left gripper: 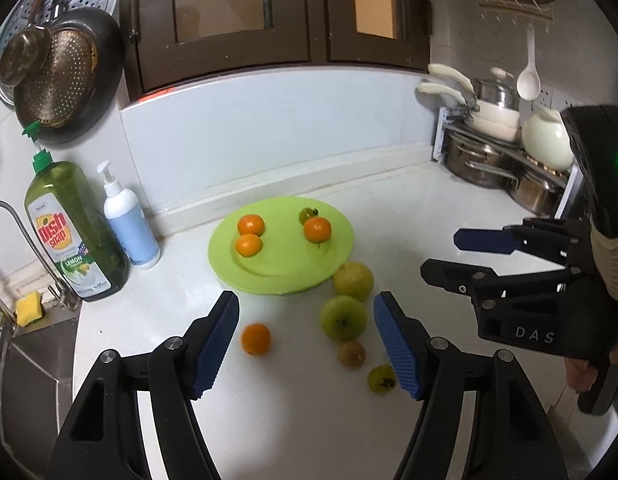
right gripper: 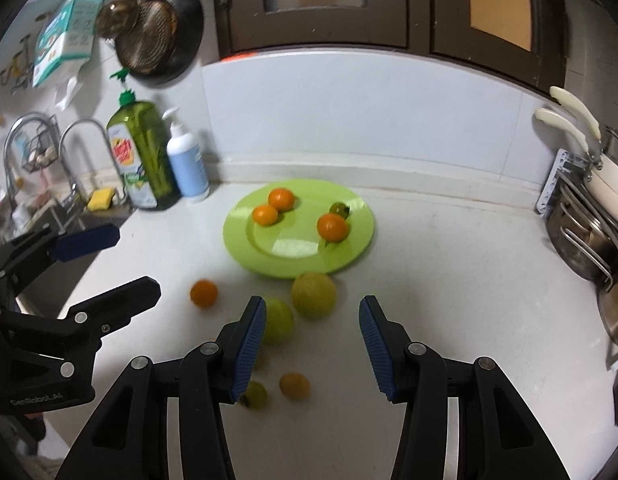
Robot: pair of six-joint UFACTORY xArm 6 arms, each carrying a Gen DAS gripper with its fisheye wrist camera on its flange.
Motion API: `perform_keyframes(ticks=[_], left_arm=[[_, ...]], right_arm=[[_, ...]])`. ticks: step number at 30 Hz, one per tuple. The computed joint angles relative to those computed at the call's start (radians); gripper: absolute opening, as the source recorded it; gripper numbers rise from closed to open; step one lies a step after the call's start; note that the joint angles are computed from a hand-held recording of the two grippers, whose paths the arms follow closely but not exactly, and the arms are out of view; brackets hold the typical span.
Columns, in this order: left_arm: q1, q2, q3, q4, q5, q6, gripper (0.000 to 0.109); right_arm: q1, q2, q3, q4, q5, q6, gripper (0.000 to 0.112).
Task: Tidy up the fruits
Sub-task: 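Withdraw both open grippers from the plate toward the remaining fruits, then close the right gripper on a small orange fruit while the left grasps a green tomato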
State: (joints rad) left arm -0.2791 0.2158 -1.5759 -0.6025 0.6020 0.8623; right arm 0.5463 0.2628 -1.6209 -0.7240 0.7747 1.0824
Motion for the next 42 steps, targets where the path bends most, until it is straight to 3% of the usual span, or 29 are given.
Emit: perform_keyframes(ticks=[15,30,42], left_arm=[[-0.039,-0.043,0.174,0.004,-0.034,0.013,0.065],[-0.064,-0.018,0.198,0.035,0.013,0.024,0.053],[-0.076,0.034,0.168,0.044,0.019,0.032,0.046]], right_arm=[[-0.030,-0.025,0.153,0.172,-0.113,-0.204,0.049],[-0.057,0.028,0.180,0.382,-0.199,-0.419,0.041],[-0.064,0.061,0.163,0.454,-0.210,-0.499,0.037]])
